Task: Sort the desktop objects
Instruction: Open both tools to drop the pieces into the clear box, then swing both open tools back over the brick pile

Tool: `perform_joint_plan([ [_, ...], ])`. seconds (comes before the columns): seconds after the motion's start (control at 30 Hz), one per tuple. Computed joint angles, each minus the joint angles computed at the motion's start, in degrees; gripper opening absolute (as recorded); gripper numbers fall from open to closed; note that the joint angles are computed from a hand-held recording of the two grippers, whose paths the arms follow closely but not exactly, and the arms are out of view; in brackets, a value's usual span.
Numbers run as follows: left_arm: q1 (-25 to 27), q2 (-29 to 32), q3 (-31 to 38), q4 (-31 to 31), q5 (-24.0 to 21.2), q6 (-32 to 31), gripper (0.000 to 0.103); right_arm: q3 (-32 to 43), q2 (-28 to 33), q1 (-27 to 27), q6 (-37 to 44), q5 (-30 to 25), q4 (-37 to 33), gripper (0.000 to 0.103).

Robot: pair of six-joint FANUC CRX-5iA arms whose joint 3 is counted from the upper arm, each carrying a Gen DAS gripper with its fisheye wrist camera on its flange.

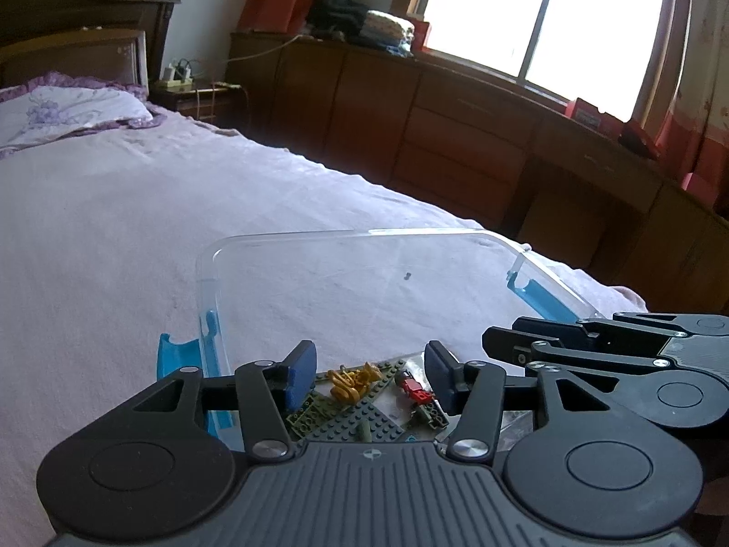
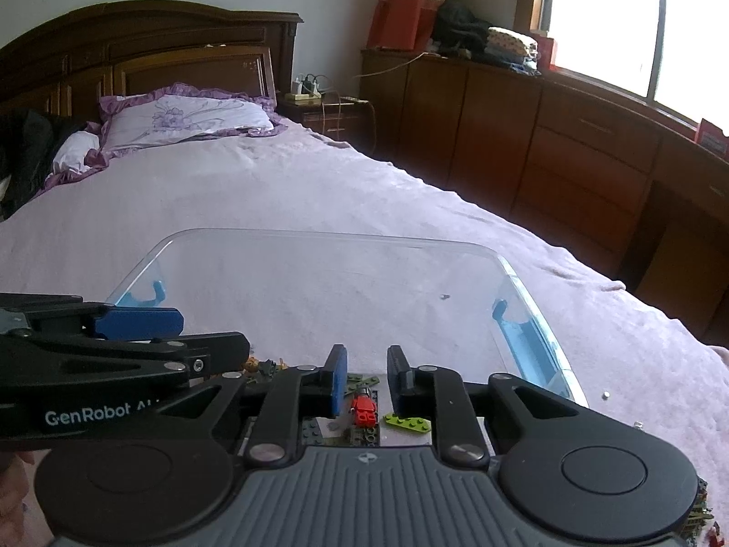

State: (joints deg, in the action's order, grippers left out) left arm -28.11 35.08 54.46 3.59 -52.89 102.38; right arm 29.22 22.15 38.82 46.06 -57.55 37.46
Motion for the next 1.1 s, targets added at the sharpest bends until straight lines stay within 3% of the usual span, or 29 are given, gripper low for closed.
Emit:
perform_joint_plan([
  [0.2, 0.03, -0.17, -0.53, 0.37, 0.58, -0.56, 0.064, -0.17, -0.06, -0.32, -2.41, -1.23, 0.56, 0.037],
  [0.27, -0.23, -0.60, -1.14, -0.47, 1.44, -0.47, 0.073, -1.09, -0.62, -0.54, -4.08, -1.12, 1.17, 0.045],
  [0.33, -0.54, -1.12, -1.72, -1.87, 2.32, 0.39, 0.089, -2.29, -1.38, -0.73, -5.97, -0.79, 2.05, 0.048],
  [0.47, -0.45, -1.65, -2.76, -1.40, 3.57, 1.25, 0.091, -6.49, -4.05, -0.79, -10.30, 1.09, 5.86, 0.071],
  [0.6, -0.42, -2.28, -4.26, -0.10, 5.26, 0.62, 0.092, -10.70, -7.41, -0.30, -13.92, 0.63, 8.51, 0.077],
  [0.67, -0.76, -2.20, -4.08, -0.53, 5.24, 0.10, 0.093, -12.70, -9.33, 0.08, -15.53, -0.19, 8.75, 0.085],
  [0.87, -2.39, -1.18, -2.06, -2.17, 4.83, -2.90, 0.093, -21.96, -18.57, 3.77, -21.13, -6.36, 5.14, 0.088],
  [1.1, -4.15, -0.82, -2.51, 1.46, 5.99, -9.72, 0.094, -36.58, -32.30, 15.76, -38.12, -21.10, 6.50, 0.089],
])
